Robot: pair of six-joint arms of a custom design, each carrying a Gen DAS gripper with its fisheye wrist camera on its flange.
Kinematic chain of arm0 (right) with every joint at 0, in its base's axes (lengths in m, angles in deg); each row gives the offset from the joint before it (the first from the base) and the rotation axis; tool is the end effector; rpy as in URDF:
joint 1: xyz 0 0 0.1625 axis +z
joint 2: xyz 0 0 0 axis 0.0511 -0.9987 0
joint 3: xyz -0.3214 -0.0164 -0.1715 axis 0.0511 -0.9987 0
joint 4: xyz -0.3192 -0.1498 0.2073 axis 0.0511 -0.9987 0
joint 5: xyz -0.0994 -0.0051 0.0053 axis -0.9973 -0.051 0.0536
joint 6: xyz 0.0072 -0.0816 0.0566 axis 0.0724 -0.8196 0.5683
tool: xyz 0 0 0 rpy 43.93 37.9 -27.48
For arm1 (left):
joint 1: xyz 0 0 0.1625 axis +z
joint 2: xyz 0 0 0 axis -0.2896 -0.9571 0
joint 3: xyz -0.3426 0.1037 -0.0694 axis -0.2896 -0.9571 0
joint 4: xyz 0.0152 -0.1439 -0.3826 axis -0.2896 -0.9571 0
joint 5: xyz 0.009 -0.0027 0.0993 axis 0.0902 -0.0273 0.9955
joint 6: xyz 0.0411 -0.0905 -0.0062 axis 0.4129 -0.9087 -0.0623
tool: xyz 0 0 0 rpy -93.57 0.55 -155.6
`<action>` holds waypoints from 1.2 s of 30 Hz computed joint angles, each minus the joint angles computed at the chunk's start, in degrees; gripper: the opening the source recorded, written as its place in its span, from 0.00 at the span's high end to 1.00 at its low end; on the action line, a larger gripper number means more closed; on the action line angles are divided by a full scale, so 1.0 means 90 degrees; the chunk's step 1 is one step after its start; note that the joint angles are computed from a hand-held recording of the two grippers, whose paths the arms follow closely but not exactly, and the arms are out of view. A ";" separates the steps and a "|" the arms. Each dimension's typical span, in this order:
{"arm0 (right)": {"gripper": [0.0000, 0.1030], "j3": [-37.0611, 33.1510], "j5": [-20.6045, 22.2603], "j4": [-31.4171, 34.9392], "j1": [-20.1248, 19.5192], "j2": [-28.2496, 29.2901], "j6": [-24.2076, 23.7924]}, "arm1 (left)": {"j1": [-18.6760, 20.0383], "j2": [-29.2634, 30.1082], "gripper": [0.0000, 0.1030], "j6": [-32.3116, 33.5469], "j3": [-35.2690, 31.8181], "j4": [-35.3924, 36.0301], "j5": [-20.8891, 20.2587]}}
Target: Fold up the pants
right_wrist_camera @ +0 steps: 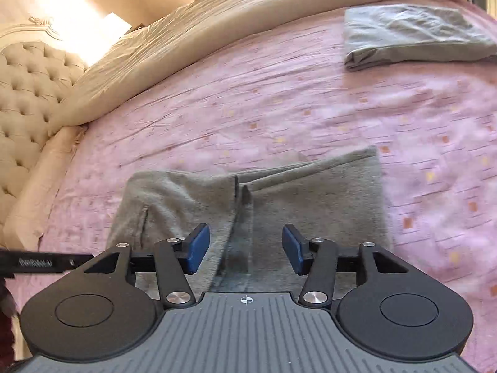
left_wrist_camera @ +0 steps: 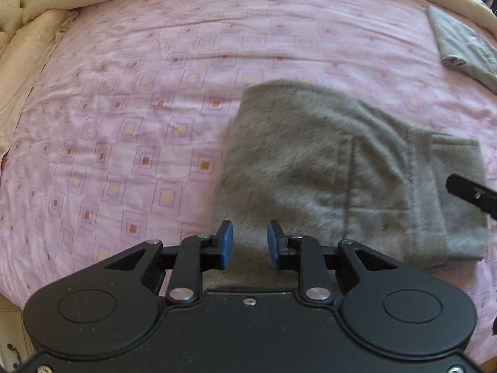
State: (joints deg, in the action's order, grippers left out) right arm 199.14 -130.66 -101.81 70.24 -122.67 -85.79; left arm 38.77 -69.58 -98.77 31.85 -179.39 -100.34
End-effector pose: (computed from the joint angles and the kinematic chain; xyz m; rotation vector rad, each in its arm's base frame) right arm 0.0066 -0.4026 0.2174 0.5275 -2.7128 0.5454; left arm -0.2874 -0.3148 0.0056 -0.2358 2.2136 -0.4565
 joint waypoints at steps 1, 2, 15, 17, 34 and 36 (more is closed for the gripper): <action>0.50 -0.0100 -0.0077 0.0039 0.0060 0.0192 0.0097 | -0.0004 -0.0123 0.67 -0.0034 0.0160 -0.0043 -0.0102; 0.49 -0.0140 -0.0183 0.0039 0.0120 0.0338 0.0181 | -0.0010 -0.0237 0.67 -0.0058 0.0300 -0.0091 -0.0179; 0.40 -0.0035 -0.1177 -0.0823 0.0443 0.1296 0.0980 | -0.0055 -0.1742 0.67 -0.0064 0.1587 -0.0179 -0.0228; 0.39 -0.0008 -0.1131 -0.0931 0.0397 0.1341 0.1069 | -0.0058 -0.1933 0.67 0.0004 0.1720 -0.0137 -0.0218; 0.89 -0.0066 -0.1440 0.0153 0.2035 -0.0457 0.0774 | -0.0194 -0.2485 0.67 -0.0131 0.2094 -0.0110 -0.0035; 0.89 -0.0120 -0.1961 -0.0338 0.1848 -0.0330 0.0237 | -0.0247 -0.2342 0.67 -0.0137 0.2031 -0.0214 -0.0013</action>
State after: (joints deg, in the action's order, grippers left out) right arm 198.07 -148.31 -104.85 86.87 -125.64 -83.65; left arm 36.55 -90.66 -100.00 50.13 -181.32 -100.46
